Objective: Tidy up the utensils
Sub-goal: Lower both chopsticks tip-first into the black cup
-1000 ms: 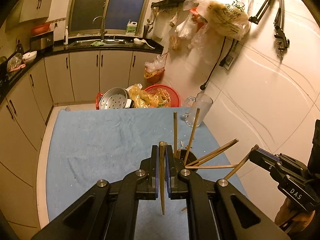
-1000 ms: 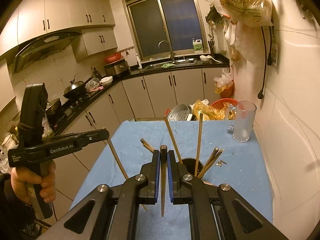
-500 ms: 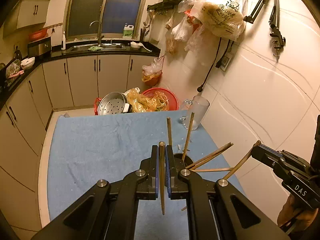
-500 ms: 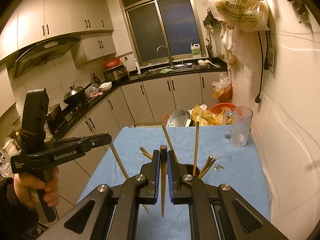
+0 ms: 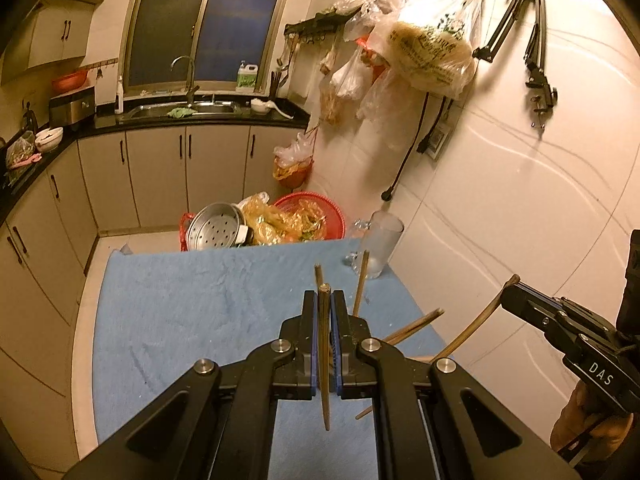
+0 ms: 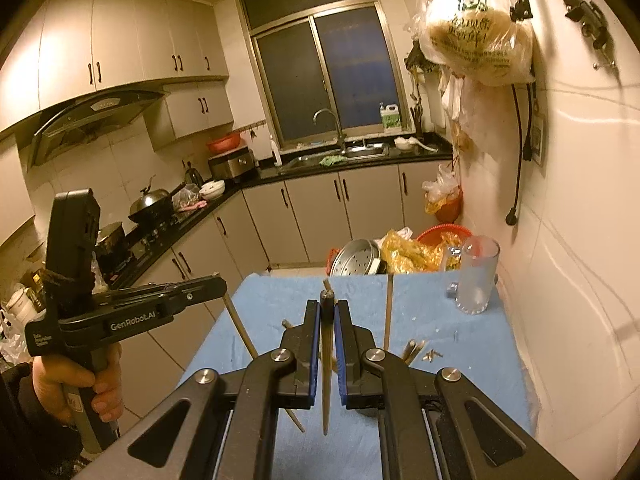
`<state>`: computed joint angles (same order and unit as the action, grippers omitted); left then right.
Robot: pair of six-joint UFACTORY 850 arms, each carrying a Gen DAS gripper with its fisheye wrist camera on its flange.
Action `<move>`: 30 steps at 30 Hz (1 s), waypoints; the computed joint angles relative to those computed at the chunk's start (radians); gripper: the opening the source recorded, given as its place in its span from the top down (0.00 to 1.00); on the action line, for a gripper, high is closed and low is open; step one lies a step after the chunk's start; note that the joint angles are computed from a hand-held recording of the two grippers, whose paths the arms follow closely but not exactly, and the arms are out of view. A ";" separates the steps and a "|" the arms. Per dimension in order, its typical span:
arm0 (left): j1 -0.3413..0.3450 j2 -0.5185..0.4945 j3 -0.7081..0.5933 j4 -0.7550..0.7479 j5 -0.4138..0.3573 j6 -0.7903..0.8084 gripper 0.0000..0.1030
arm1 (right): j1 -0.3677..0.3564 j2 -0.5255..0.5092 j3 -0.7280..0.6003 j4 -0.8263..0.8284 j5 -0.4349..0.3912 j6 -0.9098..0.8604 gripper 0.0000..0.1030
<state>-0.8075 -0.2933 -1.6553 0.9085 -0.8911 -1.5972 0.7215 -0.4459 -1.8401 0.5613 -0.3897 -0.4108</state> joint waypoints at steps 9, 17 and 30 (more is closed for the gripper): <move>0.021 -0.051 -0.105 0.031 0.028 0.031 0.94 | -0.011 -0.019 -0.065 -0.059 0.038 0.060 0.92; 0.041 -0.133 -0.189 0.083 0.026 0.009 0.94 | 0.014 -0.042 -0.081 -0.272 0.132 0.203 0.92; 0.065 -0.202 -0.206 0.012 0.033 0.029 0.94 | 0.005 -0.104 -0.092 -0.472 0.194 0.413 0.92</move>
<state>-0.7428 -0.4955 -1.8608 0.9206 -0.8578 -1.5683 0.7268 -0.5501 -1.9323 0.0890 -0.1957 0.0018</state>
